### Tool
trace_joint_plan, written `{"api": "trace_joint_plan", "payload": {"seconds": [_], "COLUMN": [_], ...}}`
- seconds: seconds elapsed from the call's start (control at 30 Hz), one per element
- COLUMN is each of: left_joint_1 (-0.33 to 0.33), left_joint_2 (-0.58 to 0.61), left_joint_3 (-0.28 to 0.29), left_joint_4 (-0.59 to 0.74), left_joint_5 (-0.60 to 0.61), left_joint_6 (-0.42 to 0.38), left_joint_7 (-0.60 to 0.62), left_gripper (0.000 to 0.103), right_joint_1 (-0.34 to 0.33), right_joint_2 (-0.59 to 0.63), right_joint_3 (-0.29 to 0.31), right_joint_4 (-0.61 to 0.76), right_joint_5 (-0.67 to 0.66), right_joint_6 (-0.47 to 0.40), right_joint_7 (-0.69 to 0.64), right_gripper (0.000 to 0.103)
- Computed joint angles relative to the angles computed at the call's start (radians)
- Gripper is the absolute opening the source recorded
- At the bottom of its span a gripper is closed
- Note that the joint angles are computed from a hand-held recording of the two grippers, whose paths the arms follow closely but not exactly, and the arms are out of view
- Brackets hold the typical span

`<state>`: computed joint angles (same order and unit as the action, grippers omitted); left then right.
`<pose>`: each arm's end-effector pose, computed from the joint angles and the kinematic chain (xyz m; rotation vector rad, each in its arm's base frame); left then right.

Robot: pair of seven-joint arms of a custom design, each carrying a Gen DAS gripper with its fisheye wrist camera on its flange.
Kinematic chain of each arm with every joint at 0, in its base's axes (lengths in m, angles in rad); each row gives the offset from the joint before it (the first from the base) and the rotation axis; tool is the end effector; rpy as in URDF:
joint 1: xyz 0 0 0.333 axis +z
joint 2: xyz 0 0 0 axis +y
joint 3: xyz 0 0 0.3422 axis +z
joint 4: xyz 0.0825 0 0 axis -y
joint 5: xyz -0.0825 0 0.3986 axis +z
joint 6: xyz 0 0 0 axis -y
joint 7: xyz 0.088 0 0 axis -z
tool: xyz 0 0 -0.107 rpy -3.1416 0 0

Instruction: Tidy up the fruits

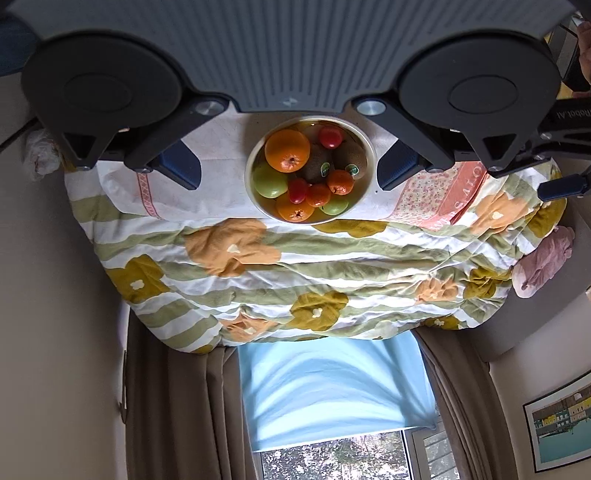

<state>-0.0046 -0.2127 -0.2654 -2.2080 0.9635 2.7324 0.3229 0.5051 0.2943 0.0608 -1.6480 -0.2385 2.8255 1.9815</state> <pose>0.5075 -0.1826 0.5549 -1.7700 1.4525 -0.7664 0.6025 0.3897 0.5680 -1.8740 1.3303 -0.4985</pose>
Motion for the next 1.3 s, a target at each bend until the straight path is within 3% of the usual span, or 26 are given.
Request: {"api": "trace_joint_plan", "payload": {"seconds": [0.07,0.17,0.33,0.53,1.3], "left_joint_1": [-0.003,-0.004,0.003,0.018,0.08], "left_joint_2": [-0.037,-0.082,-0.134,-0.192,-0.22], "left_joint_3": [-0.005,-0.016,-0.039,-0.068,-0.122], "left_joint_4": [-0.022,-0.054,-0.095,-0.147,-0.17], "left_joint_5": [-0.003,-0.008,-0.037,-0.072,-0.105], "left_joint_6": [-0.029,-0.045,-0.05,-0.032,0.01], "left_joint_7": [0.008,0.025,0.038,0.043,0.045], "left_gripper": [0.103,0.103,0.103,0.103,0.103], "right_joint_1": [0.036,0.052,0.037,0.001,-0.027], "right_joint_2": [-0.047,-0.11,-0.188,-0.238,-0.246], "right_joint_3": [-0.036,-0.043,-0.006,0.046,0.074], "right_joint_4": [-0.049,-0.116,-0.212,-0.269,-0.274], "right_joint_5": [-0.071,-0.168,-0.3,-0.353,-0.389], "right_joint_6": [-0.012,-0.036,-0.062,-0.074,-0.089], "right_joint_7": [0.073,0.169,0.3,0.375,0.42], "right_gripper": [0.103,0.103,0.103,0.103,0.103]}}
